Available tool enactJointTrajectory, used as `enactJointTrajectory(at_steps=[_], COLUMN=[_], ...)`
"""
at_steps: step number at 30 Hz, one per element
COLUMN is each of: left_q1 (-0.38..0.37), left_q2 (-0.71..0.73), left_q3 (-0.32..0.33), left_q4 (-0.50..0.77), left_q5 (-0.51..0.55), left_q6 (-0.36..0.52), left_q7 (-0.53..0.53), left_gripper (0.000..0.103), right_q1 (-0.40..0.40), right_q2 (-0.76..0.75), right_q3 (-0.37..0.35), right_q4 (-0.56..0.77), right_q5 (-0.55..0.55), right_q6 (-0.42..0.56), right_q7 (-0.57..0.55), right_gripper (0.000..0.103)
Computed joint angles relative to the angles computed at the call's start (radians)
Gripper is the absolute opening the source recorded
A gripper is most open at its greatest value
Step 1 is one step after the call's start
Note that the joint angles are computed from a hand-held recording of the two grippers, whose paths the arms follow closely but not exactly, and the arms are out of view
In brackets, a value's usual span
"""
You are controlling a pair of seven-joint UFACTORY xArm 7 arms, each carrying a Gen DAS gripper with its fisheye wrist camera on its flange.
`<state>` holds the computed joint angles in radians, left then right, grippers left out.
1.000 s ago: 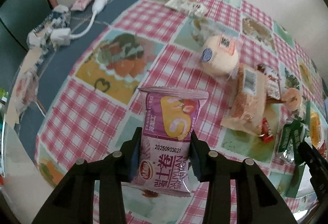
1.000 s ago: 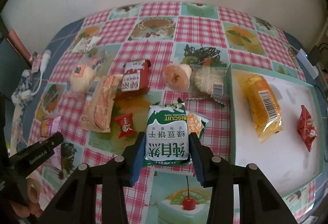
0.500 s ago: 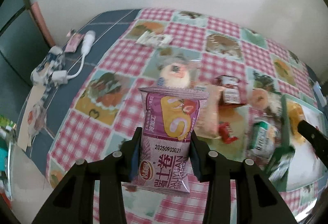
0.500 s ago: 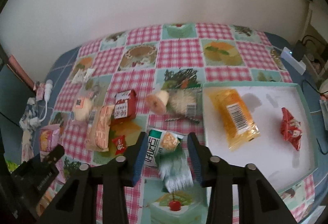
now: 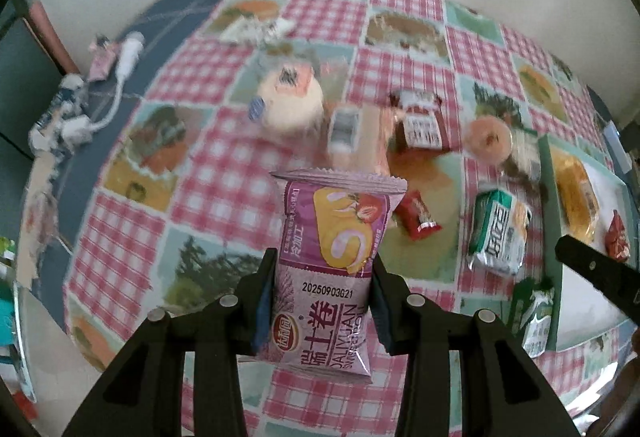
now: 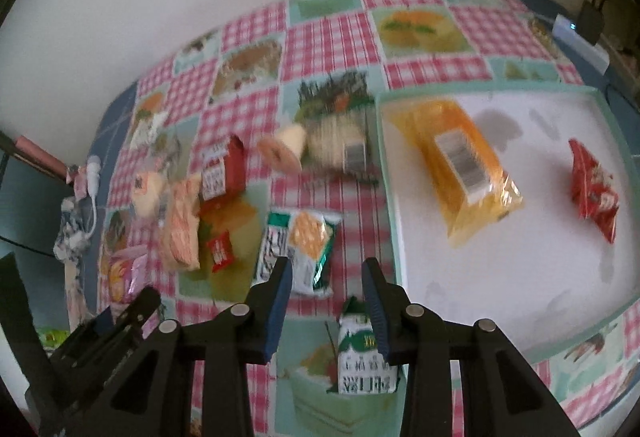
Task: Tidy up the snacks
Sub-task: 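Lift pink packet with left tool while right tool lifts biscuit packet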
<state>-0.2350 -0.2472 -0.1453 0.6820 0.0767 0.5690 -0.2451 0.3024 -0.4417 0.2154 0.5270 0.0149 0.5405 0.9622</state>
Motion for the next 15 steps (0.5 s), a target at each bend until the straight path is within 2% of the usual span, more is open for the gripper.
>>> enactJointTrajectory(at_steps=[8,15], left_q1=[-0.036,-0.048], left_q2=[0.042,0.04], left_q3=[0.007,0.001], left_q4=[0.009,0.002], left_q5=[-0.074,-0.096], left_q6=[0.047,0.044], left_q7=[0.066,0.086], left_gripper=[0.043,0.043], right_q1=[0.04,0.058], right_q2=[0.01,-0.023], right_q3=[-0.023,-0.028], right_q4=[-0.018,-0.053], right_q5=[0.059,0.111], right_q6=[0.085,0.096], right_q7=[-0.047,-0.077], right_gripper=[0.04,0.04])
